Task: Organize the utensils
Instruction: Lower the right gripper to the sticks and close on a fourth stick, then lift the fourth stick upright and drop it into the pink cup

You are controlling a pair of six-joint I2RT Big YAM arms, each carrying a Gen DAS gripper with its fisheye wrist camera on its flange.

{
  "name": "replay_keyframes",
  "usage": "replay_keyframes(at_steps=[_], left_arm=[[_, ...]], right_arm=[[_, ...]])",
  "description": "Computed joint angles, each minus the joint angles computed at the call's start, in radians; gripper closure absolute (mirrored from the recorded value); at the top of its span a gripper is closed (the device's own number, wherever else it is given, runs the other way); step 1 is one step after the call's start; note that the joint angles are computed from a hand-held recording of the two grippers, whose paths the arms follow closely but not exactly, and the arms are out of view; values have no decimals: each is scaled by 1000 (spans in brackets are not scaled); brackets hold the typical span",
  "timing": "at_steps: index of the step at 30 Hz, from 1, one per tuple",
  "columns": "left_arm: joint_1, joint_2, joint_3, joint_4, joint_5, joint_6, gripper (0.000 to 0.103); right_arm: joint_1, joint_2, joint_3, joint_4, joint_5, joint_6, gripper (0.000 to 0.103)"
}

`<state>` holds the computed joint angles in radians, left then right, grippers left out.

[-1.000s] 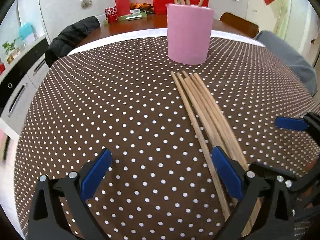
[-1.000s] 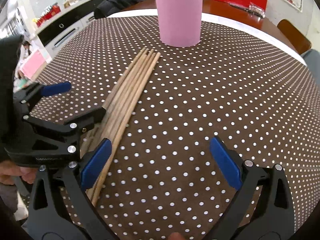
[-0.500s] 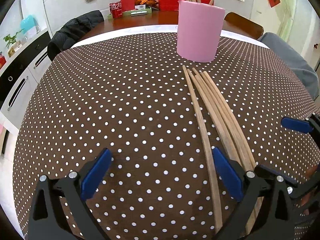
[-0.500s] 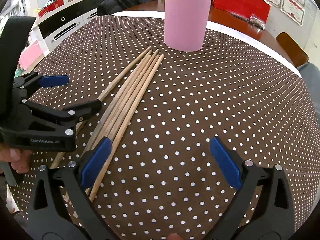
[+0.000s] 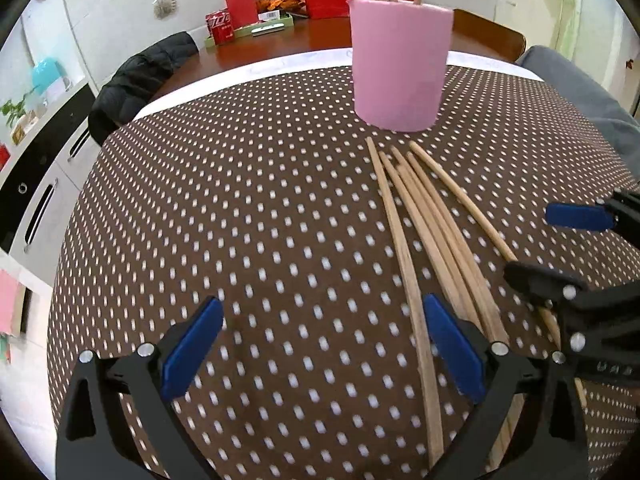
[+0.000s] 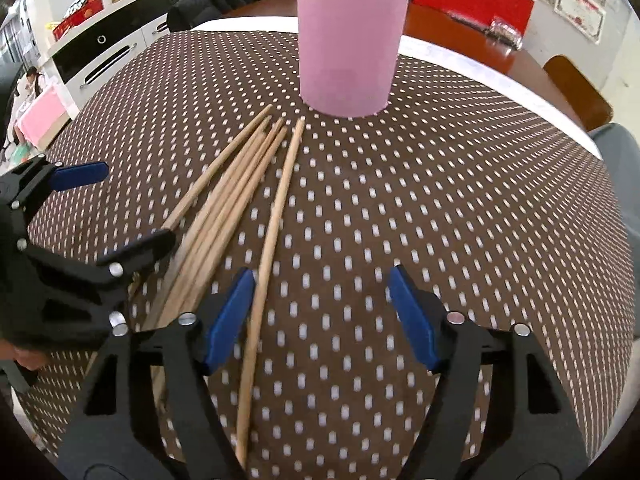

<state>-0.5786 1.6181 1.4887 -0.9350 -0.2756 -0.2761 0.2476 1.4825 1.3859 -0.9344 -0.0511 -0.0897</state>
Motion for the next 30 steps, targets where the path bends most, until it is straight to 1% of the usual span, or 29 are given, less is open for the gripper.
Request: replay_keyframes(at_steps=[2,4,6,7,8,9,10,11,12,13,14,15,16,18,19,20,22,23,25,27,28,30], left_arm=[[13,27,38,-21,30,24,5],[22,50,69,-35,57,56,5],[32,82,118,-66,81,83,6],[33,93,134,-73,88,92,7],[40,107,156,-81,107,109,11],[44,116,170,-85,125,114,13],[51,128,190,-91,153,119,21],[53,136,204,-92,170,128,33],[51,137,209,-84,177,141,42],[51,135,210,-79,185,147,64],[47,134,212,-76,185,151,78],[43,135,213,-72,179,151,94],[42,129,201,-52,179,152,97],[39,105,159,-9,175,144,97],[41,93,140,14,185,135,97],[45,72,114,49,205,120,97],[43,38,74,102,200,106,97],[41,11,48,145,195,102,97],[34,-21,17,201,190,92,97],[28,-63,-10,281,176,85,97],[27,-73,-15,303,174,82,97],[19,-91,-12,370,163,70,97]], right_arm=[[-5,33,42,-23,3,-8,35],[-14,68,93,-54,-15,-15,38],[-19,103,139,-75,-34,-27,40],[-19,111,149,-78,-34,-35,48],[-18,120,163,-82,-34,-46,59],[-19,127,177,-90,-50,-64,66],[-13,125,171,-87,-56,-70,78],[-9,127,177,-93,-60,-82,87],[0,131,181,-94,-60,-83,91],[1,124,174,-93,-68,-91,95],[-1,114,161,-87,-72,-92,97],[-6,100,144,-74,-88,-86,97],[-11,84,121,-59,-107,-81,97],[-30,56,83,-28,-152,-67,97],[-43,38,65,-11,-173,-61,97],[-55,23,50,5,-191,-54,97],[-80,-6,23,49,-250,-29,97],[-91,-20,11,69,-274,-17,97],[-106,-51,-9,137,-319,22,97],[-127,-84,-28,204,-370,55,97],[-132,-99,-37,232,-379,69,97],[-145,-124,-39,304,-397,107,97]])
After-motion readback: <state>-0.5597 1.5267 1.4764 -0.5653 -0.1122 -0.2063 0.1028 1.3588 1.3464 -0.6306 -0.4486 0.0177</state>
